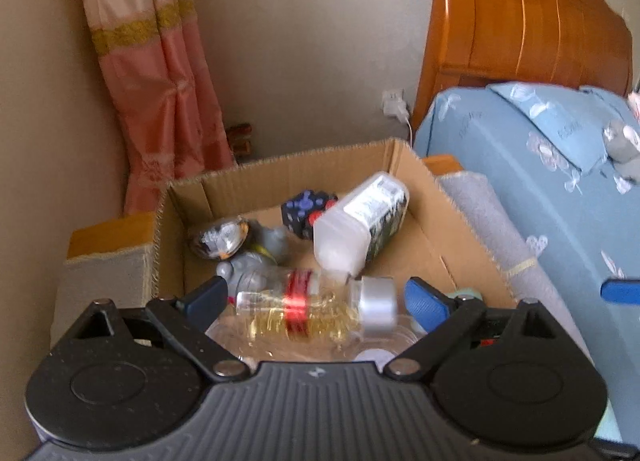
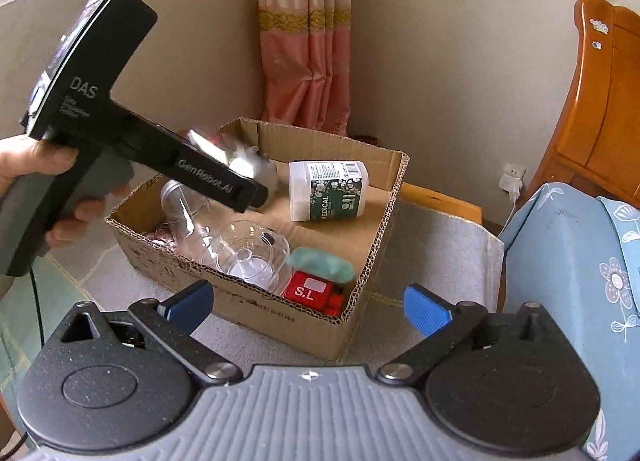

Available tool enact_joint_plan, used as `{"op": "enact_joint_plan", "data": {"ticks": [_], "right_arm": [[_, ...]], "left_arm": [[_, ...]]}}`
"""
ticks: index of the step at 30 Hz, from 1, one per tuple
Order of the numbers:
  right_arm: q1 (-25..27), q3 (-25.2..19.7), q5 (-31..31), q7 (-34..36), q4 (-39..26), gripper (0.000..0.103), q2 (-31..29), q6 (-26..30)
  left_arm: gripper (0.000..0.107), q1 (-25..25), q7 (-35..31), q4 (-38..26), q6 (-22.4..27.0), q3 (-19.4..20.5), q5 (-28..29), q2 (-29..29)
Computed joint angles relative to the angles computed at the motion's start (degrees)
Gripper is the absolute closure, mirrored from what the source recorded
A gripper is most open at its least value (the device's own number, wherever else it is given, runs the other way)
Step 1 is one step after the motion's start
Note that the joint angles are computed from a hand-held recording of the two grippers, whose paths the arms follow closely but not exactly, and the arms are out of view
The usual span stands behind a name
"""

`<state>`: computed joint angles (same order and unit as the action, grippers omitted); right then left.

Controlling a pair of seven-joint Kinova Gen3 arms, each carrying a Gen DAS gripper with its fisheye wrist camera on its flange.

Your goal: Organize rigid objects

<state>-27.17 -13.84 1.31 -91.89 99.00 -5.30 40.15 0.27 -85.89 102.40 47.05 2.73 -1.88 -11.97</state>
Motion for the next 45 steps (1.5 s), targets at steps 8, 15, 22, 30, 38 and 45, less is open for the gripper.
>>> {"op": "enact_joint_plan", "data": {"ticks": [8,15,22,30,38,45], "right_arm": [[-1.7,0.4,1.0,-1.9,0.6,0.0,-1.3,-0.1],[-4.4,-2.7,12.8,-16.8,0.0,0.0,-2.4,3.2],[10.4,-21.2,20.1,-33.1,4.3,0.0,-6.2,2.6],[8.6,-29.3,27.0,-51.7,5.0,0.0,-6.6,11.0],[-9.8,-21.4,36.2,-62.7,2.2,0.0,-5.2,20.1],[-12.2,-21.7,39.3,-65.1,0.7,0.0,-5.1,22.8]], "left_arm": [[0.007,-0.7,1.4,2.6,-2.2,1.2,-3.0,-6.5],[0.005,0.1,-1.4,6.7,-1.3,-0.3,-1.7,-16.3],[0.005,-4.9,3.2,13.3,2.7,3.7,-2.1,-26.7],[0.005,-9.9,8.6,13.6,11.5,10.0,-5.4,-31.2],[0.005,-9.2,10.0,9.6,16.9,8.5,-5.5,-32.7],[0.005,-9.8,10.4,8.3,17.6,8.5,-6.1,-33.4]]}}
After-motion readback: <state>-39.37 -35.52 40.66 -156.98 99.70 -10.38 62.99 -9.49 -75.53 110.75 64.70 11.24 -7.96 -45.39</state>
